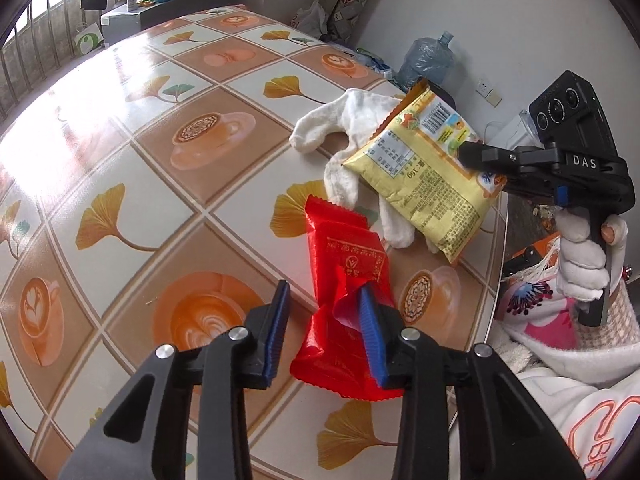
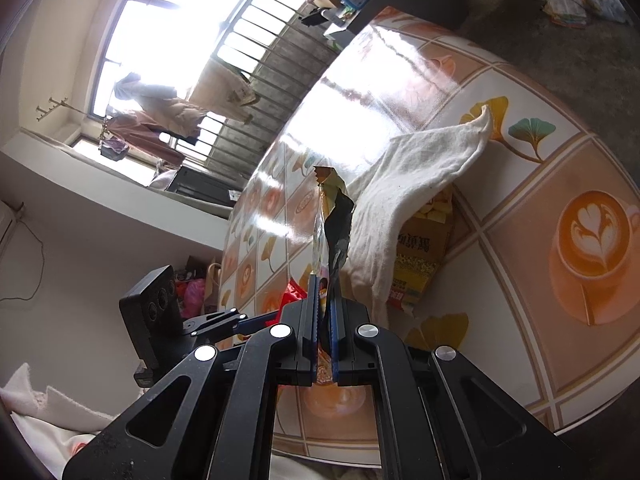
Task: Collect trash
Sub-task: 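Lift the red bag with the left gripper while the right gripper lifts the yellow snack bag, then carry the red bag and yellow snack bag over the blue wastebasket with both grippers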
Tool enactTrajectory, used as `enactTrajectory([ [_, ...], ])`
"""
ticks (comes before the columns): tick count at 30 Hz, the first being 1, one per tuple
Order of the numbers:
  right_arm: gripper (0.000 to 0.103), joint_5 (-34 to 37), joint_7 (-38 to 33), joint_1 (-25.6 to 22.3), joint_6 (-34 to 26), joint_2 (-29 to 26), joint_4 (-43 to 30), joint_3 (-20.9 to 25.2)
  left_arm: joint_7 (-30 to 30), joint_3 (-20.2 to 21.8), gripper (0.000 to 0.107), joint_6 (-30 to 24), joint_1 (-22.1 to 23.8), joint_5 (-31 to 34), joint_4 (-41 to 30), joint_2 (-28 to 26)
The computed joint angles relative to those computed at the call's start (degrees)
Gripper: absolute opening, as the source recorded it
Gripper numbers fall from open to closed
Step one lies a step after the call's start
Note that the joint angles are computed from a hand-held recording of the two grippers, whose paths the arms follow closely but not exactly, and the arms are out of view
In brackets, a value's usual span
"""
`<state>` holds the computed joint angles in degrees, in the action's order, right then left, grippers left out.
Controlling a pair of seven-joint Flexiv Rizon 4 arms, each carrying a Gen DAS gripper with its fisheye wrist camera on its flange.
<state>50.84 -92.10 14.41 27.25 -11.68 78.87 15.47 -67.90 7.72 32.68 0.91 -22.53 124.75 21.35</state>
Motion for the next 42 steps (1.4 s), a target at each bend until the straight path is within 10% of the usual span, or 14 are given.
enactTrajectory([
  [20,0.004,9.44,-4.13,-3.18,3.92,2.20,0.06,-1.38,1.14,2.88,0.011,2.04,1.58,-8.83,-4.26,0.61],
  [34,0.004,10.99,-2.20,-5.29,14.91,4.98,3.78,-3.78,6.23,-3.73,0.011,7.44,-3.24,-14.32,-17.44,-12.56],
  [42,0.004,-0.14,6.40,-4.75,28.15,6.48,9.11,-5.58,4.77,-9.17,0.011,5.75,-5.65,-11.44,-28.81,-23.19],
])
